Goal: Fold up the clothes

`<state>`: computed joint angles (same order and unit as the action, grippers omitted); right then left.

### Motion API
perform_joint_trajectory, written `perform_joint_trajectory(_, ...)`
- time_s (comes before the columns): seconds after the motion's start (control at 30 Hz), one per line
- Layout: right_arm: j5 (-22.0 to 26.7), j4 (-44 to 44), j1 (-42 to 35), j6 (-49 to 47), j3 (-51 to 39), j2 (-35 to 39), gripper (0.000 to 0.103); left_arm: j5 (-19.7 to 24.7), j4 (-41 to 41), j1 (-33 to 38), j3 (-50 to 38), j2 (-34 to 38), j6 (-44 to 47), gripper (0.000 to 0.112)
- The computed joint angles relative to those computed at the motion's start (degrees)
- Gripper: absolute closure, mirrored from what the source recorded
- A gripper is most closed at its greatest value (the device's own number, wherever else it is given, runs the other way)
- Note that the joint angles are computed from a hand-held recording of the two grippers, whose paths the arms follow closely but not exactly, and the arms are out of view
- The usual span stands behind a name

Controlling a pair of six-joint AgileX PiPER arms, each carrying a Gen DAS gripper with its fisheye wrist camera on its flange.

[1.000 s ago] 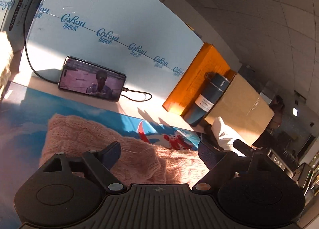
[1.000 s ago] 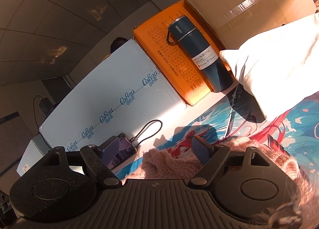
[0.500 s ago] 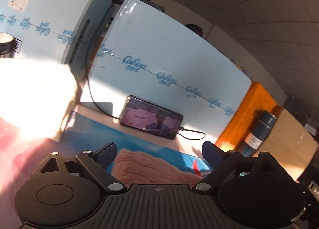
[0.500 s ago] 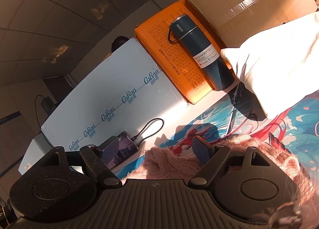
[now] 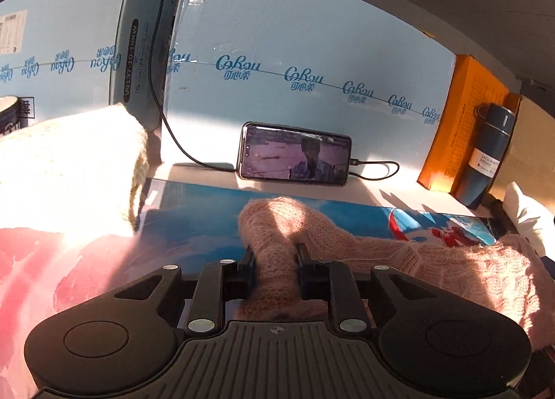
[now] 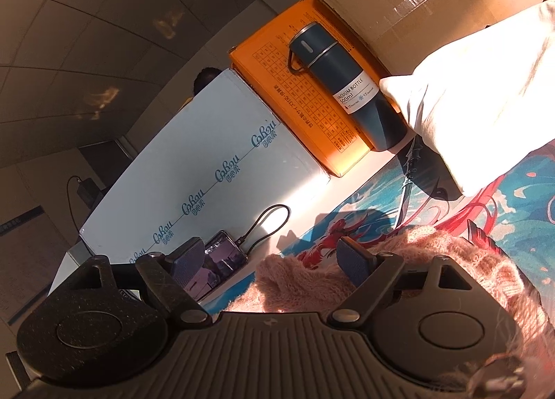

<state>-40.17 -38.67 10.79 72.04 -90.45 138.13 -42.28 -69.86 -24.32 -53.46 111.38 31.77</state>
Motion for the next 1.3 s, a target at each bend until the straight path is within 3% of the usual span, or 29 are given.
perform_joint_trajectory(0.17,-1.8,-2.8,-0.5,3.0,-0.4,0.4,0.02,-11.9,-8.5,-3.0,-3.2,0.1,12.9,0.106)
perform_joint_trajectory(0.2,-2.1,-2.6,-0.5,2.8,-0.3,0.4,0.02,-12.1,-7.9,-3.6,-3.5,-0.3,13.7,0.106)
perform_joint_trajectory(0.27,-2.5,-2.4,-0.6,2.8,0.0,0.3,0.02,-11.6,-6.5,-4.7,-3.9,-1.4,15.0,0.106)
perform_joint_trajectory(0.37,-2.9,-2.4,-0.8,3.4,0.1,0.4,0.02,-8.6,-3.7,-3.5,-2.3,-2.7,6.9,0.097)
perform_joint_trajectory(0.47,-3.5,-3.6,-1.2,5.3,-0.1,0.7,0.02,-4.9,-3.2,0.0,0.1,-2.7,-4.4,0.063)
perform_joint_trajectory(0.57,-3.8,-4.3,-1.2,5.6,-0.2,0.7,0.02,0.7,1.3,3.6,2.5,-1.6,-15.0,0.052)
perform_joint_trajectory(0.6,-3.9,-4.5,-1.2,5.6,-0.3,0.7,0.02,3.6,3.2,5.1,2.6,-1.2,-18.1,0.041)
perform_joint_trajectory(0.63,-3.9,-4.5,-1.1,5.4,-0.2,0.7,0.02,6.4,6.9,6.6,2.8,-0.5,-22.9,0.04)
perform_joint_trajectory(0.7,-3.7,-4.5,-1.0,5.1,-0.3,0.7,0.02,6.3,14.7,6.8,3.7,0.3,-29.5,0.043)
perform_joint_trajectory(0.77,-3.5,-4.6,-1.0,5.3,-0.5,0.8,0.02,4.8,18.5,6.2,4.1,0.8,-31.6,0.067)
perform_joint_trajectory(0.8,-3.5,-4.7,-1.0,5.4,-0.5,0.8,0.02,3.9,18.1,5.6,3.9,0.8,-30.0,0.091)
perform_joint_trajectory(0.97,-4.7,-6.8,-1.4,7.4,-1.3,1.4,0.02,-6.0,10.8,-2.0,1.2,-0.4,-13.6,0.093)
perform_joint_trajectory(1.07,-8.1,-10.6,-2.4,11.8,-2.7,2.7,0.02,-11.6,8.2,-8.0,-3.7,0.6,-0.2,0.093)
perform_joint_trajectory(1.13,-12.5,-14.1,-3.5,16.4,-4.6,4.3,0.02,-12.8,8.6,-11.3,-7.6,2.9,7.6,0.093)
perform_joint_trajectory(1.23,-20.2,-20.2,-5.4,24.9,-9.7,8.0,0.02,-10.8,9.7,-15.2,-14.3,8.1,19.2,0.092)
perform_joint_trajectory(1.3,-22.1,-22.2,-5.6,27.2,-11.2,8.8,0.02,-11.2,8.7,-17.6,-18.2,12.1,27.3,0.092)
